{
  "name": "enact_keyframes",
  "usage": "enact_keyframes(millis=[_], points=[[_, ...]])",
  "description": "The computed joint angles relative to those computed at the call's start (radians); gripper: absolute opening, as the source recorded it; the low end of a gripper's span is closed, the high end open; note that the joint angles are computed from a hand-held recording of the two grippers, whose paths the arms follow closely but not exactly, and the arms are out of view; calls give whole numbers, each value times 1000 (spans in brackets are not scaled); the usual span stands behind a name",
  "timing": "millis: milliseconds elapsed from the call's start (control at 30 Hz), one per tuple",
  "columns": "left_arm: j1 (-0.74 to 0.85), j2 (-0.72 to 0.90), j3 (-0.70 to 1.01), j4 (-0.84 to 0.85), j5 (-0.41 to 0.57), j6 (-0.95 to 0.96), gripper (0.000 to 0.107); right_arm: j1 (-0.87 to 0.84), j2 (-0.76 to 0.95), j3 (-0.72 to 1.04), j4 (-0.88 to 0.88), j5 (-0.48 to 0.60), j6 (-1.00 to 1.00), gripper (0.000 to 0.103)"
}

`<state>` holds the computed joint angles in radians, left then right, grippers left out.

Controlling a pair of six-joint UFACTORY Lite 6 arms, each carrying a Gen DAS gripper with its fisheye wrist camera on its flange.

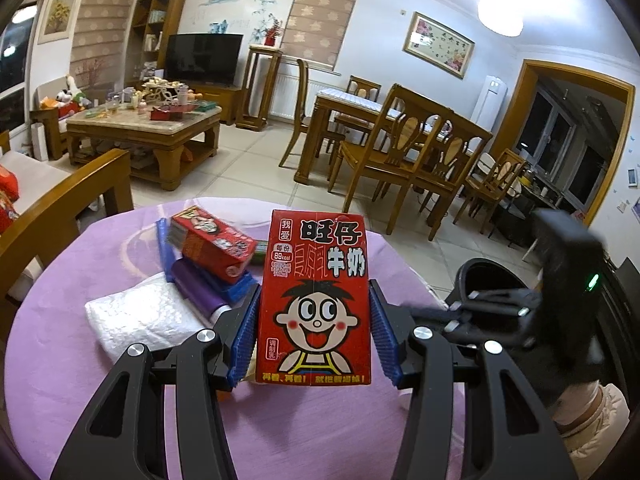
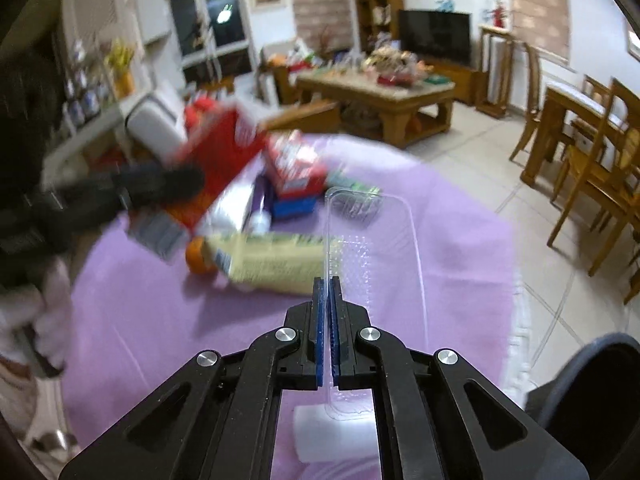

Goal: Collect trash
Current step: 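Carry the red carton and clear tray over the black trash bin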

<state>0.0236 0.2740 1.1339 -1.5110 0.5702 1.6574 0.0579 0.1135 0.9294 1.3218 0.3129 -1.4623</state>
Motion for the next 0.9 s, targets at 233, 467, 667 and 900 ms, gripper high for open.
enact_keyframes(millis=[233,467,667,900], points=[[-176,6,17,-23,-72,-18,50,-293,-190,-93,3,166,-50,3],[-458,109,141,10,-175,-118,50,-723,-212,-112,-64,376,-136,3],[-669,280,322,127,-225,-287,50,-1077,-68,-31,-106,513,-255,3],[-821,482,537,424,-257,-606,50,-1312,175,121,-168,588,-337,3]])
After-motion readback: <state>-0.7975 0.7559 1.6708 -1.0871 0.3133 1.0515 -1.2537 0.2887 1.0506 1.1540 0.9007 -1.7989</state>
